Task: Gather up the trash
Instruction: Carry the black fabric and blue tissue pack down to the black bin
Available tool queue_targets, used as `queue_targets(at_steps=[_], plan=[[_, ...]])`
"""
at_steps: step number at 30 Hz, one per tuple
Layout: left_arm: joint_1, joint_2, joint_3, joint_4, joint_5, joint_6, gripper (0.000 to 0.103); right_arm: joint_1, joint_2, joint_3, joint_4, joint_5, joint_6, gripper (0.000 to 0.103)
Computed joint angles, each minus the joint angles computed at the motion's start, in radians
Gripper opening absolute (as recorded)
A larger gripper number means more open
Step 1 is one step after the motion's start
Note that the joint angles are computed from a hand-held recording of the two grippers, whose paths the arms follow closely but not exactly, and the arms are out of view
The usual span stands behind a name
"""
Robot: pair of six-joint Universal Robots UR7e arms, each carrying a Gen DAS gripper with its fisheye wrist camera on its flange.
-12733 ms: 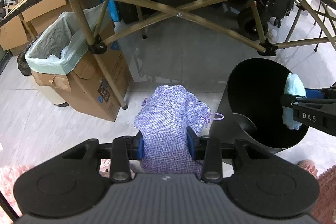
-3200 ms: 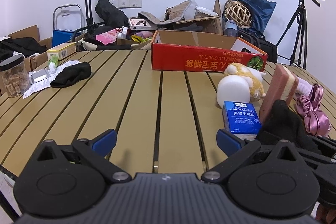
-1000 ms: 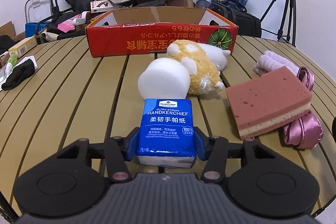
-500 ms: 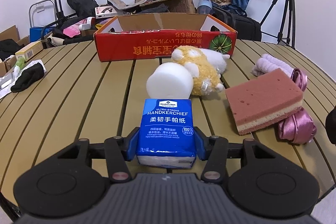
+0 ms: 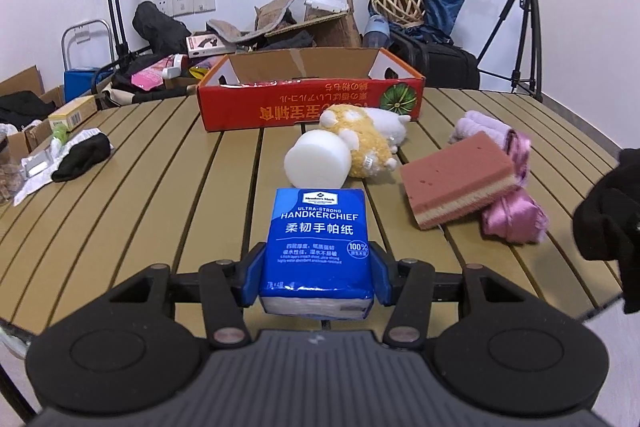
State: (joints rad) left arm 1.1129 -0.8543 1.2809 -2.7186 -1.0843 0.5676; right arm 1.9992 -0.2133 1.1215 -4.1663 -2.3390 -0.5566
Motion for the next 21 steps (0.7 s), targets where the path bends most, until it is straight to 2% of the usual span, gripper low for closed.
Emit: queue_targets(at_steps=[4,12,21], plan=[[-0.008,-0.061,0.077,-0.02,0.0,0.025,0.053,0.013,-0.006,0.034,-0.014,0.007,0.015,0.012],[-0.013,-0.167,0.192,0.001,0.004,0.04,0.053,0.043,0.002,0.074,-0.034,-0.004,-0.011,0.012],[0.002,-0.245,0.269,0.043,0.007,0.042,0.053,0.066,0.018,0.122,-0.036,-0.026,0.009,0.012]])
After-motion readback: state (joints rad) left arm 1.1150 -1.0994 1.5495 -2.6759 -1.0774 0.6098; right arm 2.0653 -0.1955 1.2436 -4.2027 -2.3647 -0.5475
